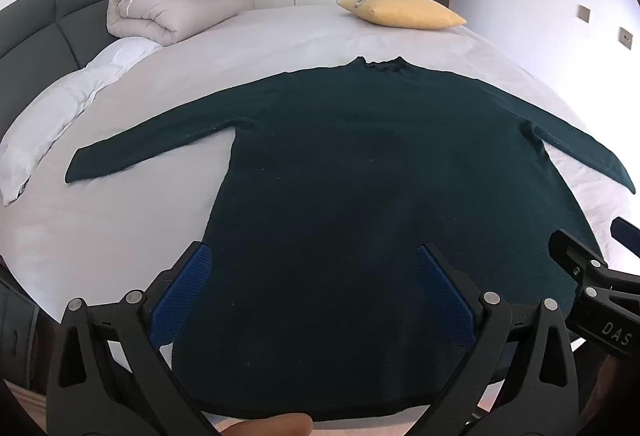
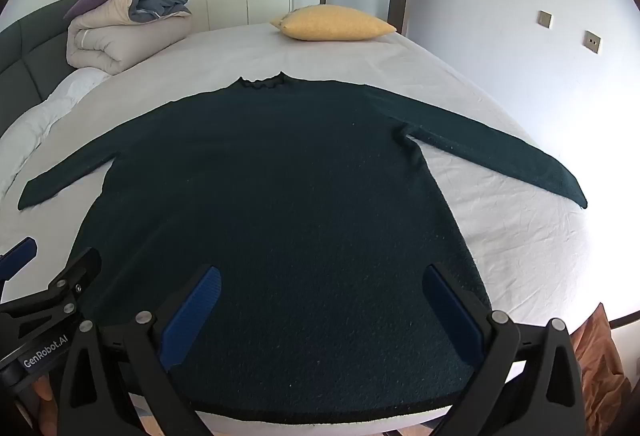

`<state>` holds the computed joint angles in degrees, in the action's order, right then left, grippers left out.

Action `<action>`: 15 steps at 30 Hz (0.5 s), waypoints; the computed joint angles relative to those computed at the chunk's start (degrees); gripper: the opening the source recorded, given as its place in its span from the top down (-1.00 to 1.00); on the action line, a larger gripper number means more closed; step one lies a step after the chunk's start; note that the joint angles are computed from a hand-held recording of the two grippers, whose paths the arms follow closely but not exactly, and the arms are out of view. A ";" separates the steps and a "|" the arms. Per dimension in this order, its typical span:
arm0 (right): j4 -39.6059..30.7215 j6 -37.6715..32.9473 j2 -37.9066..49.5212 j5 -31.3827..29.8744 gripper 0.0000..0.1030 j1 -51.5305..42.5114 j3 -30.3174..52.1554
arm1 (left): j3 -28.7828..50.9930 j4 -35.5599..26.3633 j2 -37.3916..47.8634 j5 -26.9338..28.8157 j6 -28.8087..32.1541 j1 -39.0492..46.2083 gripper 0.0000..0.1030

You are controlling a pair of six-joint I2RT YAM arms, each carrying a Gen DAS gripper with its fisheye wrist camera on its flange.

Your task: Fold small clothes

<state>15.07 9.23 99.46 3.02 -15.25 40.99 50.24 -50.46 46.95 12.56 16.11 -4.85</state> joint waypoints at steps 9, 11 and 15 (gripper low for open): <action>0.26 -0.03 0.47 -0.18 -1.00 -0.19 -0.01 | 0.13 -0.45 -0.05 0.73 0.95 0.79 -1.00; 0.21 -0.20 0.57 -0.14 -1.00 -0.17 0.10 | 0.18 0.49 1.22 1.60 2.00 1.91 -1.00; 0.29 -0.19 0.76 -0.11 -1.00 -0.22 0.13 | -0.74 0.55 0.37 1.19 1.70 1.19 -1.00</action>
<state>15.35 9.04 100.22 2.91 -15.47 41.12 49.50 -49.91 47.32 13.75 17.81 -3.66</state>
